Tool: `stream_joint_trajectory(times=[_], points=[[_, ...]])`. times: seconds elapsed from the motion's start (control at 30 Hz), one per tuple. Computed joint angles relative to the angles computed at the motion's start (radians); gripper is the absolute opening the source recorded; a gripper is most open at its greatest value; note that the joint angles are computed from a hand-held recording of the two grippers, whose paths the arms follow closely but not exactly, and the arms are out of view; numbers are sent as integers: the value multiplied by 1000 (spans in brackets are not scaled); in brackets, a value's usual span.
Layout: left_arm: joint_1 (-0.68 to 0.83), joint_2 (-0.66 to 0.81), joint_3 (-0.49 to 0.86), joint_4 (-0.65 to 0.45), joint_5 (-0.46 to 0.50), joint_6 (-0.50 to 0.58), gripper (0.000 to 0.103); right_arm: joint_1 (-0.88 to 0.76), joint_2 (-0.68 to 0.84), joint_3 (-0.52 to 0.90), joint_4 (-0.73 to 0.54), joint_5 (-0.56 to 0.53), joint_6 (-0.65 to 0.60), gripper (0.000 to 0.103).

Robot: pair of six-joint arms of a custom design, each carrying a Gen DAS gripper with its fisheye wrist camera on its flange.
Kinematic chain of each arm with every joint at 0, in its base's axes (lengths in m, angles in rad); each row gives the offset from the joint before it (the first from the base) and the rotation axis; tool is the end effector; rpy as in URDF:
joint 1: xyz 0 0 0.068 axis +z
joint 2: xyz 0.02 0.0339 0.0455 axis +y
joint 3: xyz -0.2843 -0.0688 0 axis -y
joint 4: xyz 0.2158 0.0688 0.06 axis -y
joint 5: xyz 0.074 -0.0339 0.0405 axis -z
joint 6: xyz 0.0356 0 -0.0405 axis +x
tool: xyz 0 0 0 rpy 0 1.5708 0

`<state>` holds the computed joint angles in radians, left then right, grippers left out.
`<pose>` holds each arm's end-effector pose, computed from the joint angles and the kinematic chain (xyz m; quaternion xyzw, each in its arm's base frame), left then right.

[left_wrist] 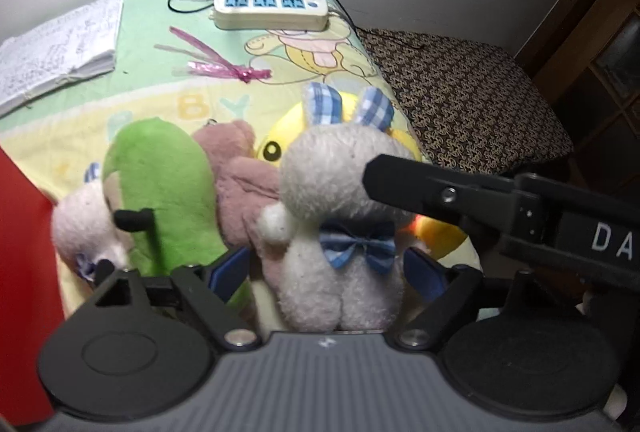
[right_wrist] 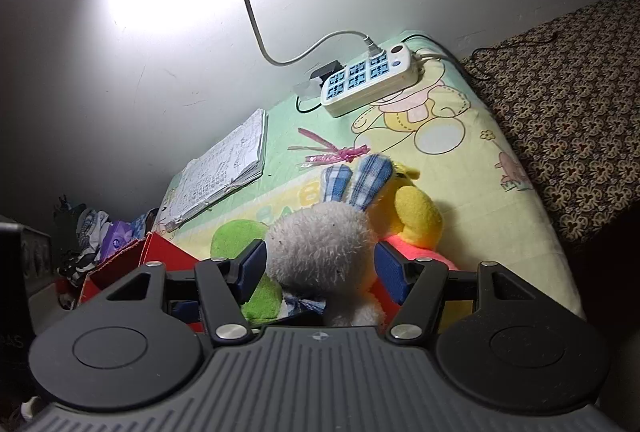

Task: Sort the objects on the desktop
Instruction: 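Grasp the white plaid-eared bunny plush with the right gripper and lift it, then carry the bunny plush with the right gripper over the red box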

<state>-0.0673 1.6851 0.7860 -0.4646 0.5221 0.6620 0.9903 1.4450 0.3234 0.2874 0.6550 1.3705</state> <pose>0.2535 -0.0349 0.1617 0.3676 0.8882 -0.2162 0.1707 0.1282 0.1560 0.1515 0.2806 0.8456 0.2010 0.4073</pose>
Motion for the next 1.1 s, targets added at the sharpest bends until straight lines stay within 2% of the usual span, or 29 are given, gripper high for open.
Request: stream_joint_trajectory(times=[0.1,0.2,0.3,0.5,0.8,0.9,1.1], points=[[-23,86,26,3,-12,-25,67,-77,53,-51,159,-89,-53,65],[-25,84,16,25,3,-33,63,-115,97,-85,250,-141,-50,64],[-39,51,2,31,2,-22,57,-113,96,-104,285,-142,-59,57],[4,-18,-9,-29,47,40,55,-83,24,-87,197,-106,-71,52],[192,-158,31,-193,171,209,55,64,-68,66,-27,66,-116,52],[304,-147,99,-272,221,303,55,85,-49,117,-8,91,-174,52],[502,-31,296,-418,284,480,55,87,89,232,144,76,-283,52]])
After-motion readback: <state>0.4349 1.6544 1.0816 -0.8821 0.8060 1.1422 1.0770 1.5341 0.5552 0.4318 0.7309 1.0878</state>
